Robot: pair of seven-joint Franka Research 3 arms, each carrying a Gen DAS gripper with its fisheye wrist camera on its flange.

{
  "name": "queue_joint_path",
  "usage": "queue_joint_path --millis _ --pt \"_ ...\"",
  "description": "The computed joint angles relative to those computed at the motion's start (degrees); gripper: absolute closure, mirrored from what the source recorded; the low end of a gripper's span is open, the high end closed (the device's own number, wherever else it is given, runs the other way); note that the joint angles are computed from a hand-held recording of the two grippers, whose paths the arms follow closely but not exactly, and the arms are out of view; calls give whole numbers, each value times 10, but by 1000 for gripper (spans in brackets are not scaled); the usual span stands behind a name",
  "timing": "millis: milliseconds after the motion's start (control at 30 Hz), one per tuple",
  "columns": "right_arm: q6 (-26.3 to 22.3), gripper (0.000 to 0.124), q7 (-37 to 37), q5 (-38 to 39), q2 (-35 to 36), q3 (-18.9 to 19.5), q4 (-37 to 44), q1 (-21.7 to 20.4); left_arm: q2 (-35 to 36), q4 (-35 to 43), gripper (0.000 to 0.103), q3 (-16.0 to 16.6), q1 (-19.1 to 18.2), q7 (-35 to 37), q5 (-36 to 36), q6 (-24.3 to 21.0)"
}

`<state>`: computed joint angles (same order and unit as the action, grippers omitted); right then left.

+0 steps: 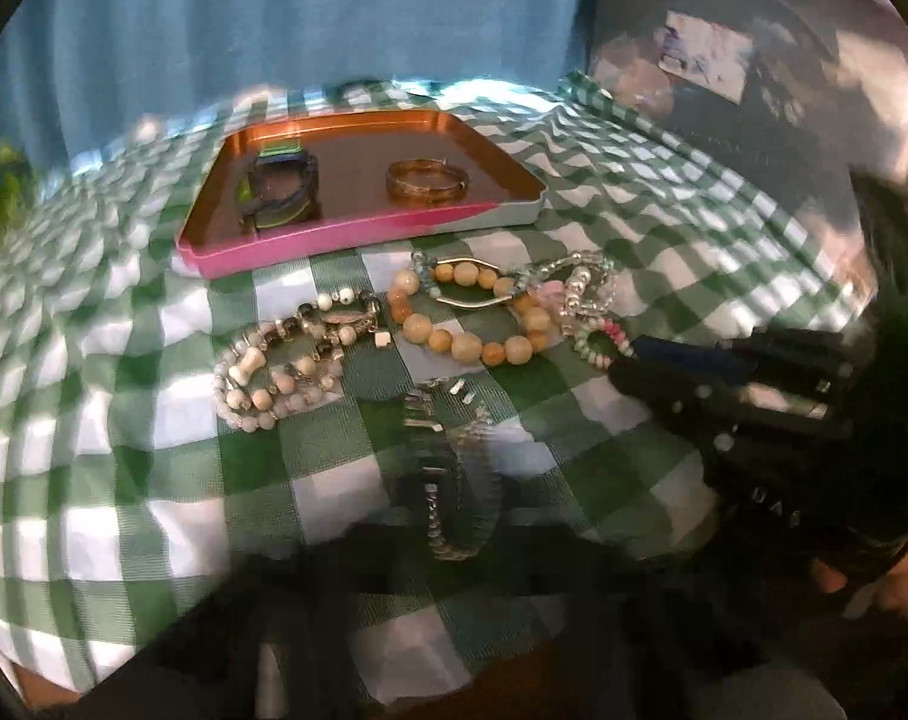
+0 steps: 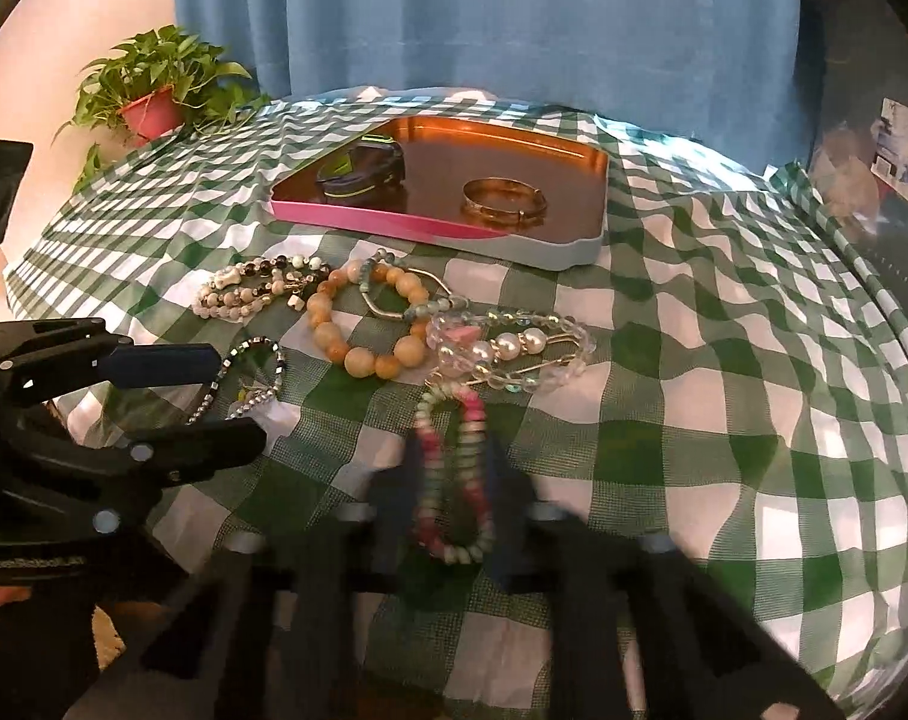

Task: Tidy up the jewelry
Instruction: 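Grasp and lift the silver chain with the left tool while the right tool lifts the pink-white beaded bracelet, then carry the chain into the tray with the left tool while the right tool drops the pink-white bracelet there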

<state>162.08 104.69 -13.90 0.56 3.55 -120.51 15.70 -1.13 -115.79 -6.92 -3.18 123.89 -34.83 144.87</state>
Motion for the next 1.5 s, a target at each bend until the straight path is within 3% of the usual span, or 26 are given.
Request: queue_joint_path --millis 33,100,233,400,567,867,1033,1267,1367,1500 --pt "1 113 -7 14 0 0 0 0 3 6 100 1 1 -11 0 -7" --pt "5 113 -24 42 -1 0 -2 -1 -10 -9 100 -5 -3 -7 32 35" --pt "19 113 -14 47 -10 0 -7 -3 -23 -13 100 -2 -11 -14 46 42" --pt "39 113 -17 52 -25 6 -20 -6 -15 7 100 -1 -13 -92 102 48" --pt "45 113 -20 71 -40 10 -26 -11 -32 24 100 2 -14 -120 129 50" --pt "38 113 25 67 -89 35 -22 -29 -94 41 100 32 -35 -83 101 61" --pt "25 113 77 -22 -100 67 7 -59 -110 53 100 47 -39 -80 110 78" --pt "8 113 49 -18 -95 54 70 -47 -89 110 100 65 -31 -67 92 72" --pt "3 113 38 -21 -81 51 106 -43 -77 140 100 89 -47 30 -25 60" --pt "1 113 7 1 -43 38 160 -28 -31 199 100 75 -21 43 -57 25"
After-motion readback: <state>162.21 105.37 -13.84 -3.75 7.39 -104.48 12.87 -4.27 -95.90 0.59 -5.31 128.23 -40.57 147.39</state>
